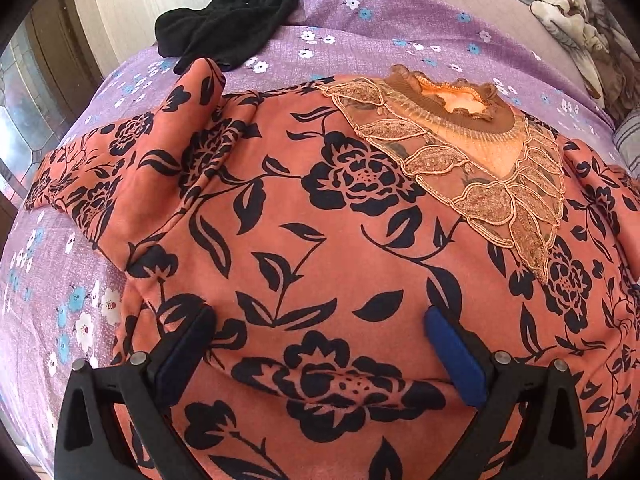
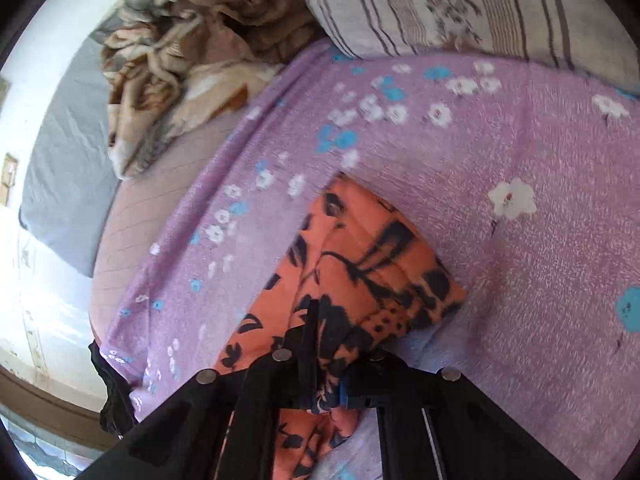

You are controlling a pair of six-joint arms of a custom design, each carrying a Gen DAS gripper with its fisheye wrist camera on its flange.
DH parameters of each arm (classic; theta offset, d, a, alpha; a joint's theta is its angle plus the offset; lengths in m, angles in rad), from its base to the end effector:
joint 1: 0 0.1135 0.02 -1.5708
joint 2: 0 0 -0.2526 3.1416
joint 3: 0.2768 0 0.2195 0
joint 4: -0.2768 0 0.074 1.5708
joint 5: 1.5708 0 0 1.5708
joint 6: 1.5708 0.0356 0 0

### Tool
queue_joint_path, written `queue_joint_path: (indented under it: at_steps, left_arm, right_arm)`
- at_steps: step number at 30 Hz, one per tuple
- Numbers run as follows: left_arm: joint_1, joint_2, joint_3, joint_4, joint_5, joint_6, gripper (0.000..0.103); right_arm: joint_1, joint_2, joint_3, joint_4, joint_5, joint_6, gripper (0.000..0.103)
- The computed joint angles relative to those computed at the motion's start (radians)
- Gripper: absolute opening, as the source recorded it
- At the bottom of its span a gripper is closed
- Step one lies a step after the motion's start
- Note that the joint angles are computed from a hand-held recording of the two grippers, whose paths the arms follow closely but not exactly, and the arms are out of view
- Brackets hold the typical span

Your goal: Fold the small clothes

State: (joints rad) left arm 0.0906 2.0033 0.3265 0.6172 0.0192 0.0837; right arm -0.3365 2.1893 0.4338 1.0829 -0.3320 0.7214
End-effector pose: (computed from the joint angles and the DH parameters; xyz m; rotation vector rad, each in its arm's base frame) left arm 0.2160 0.0189 0.0310 -0.0025 2.6305 0.0347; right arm 0.2595 -0.0785 0.0337 0.9813 2.0398 0.5790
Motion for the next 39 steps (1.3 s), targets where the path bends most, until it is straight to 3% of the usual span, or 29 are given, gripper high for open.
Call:
queue_joint_path:
  at_steps: [4,7,9,12,16,20,22,27,29,30,33,37,39]
  left_arm:
    - [0.035,-0.062,-0.014,-0.014,-0.042,0.022,0.103]
    - [0.077,-0.218,-0.087,-0.001,-0.049,0.028,0.103]
    - [0.145,-0.303,-0.101,-0.022,-0.031,0.053,0.103]
    - [0.294,-0.291,-0.037,-0.037,0.018,0.117,0.103]
    - [0.421,-0.27,0.062,-0.093,0.021,0.109,0.103]
    - [0.538,-0.228,0.19,-0.172,0.02,0.086,0.103]
    - [0.619,-0.188,0.269,-0.228,0.05,0.073,0.103]
    - [0.782,-0.077,0.463,-0.376,0.096,-0.003,0.103]
    - [0.82,-0.028,0.535,-0.436,0.104,-0.05,0.103]
    - [0.837,-0.004,0.57,-0.469,0.113,-0.072,0.103]
    - [0.869,0.051,0.64,-0.535,0.142,-0.105,0.103]
    - [0.883,0.098,0.715,-0.606,0.117,-0.102,0.103]
    - [0.91,0.103,0.733,-0.618,0.116,-0.131,0.103]
  right_arm:
    - [0.199,-0.281,-0.194,0.158,-0.011,0.04,0.006]
    - [0.459,-0.459,-0.246,0.181,0.058,0.094,0.006]
    - [0.665,-0.474,-0.224,0.205,0.154,0.122,0.006]
    - [0.921,-0.316,-0.067,0.228,0.274,0.166,0.006]
    - [1.065,-0.065,0.248,0.121,0.273,0.277,0.01]
    - [1.15,0.054,0.574,-0.307,0.21,0.309,0.012]
    - [1.187,0.097,0.646,-0.453,0.166,0.296,0.012]
    - [1.255,0.05,0.629,-0.553,0.201,0.186,0.013]
    - [1.274,0.061,0.623,-0.539,0.22,0.172,0.015]
    - [1.291,0.049,0.602,-0.534,0.237,0.175,0.025]
    - [1.345,0.081,0.632,-0.563,0.335,0.215,0.09]
    - [1.361,0.154,0.729,-0.593,0.312,0.225,0.086]
    - [1.376,0.141,0.783,-0.65,0.357,0.18,0.083]
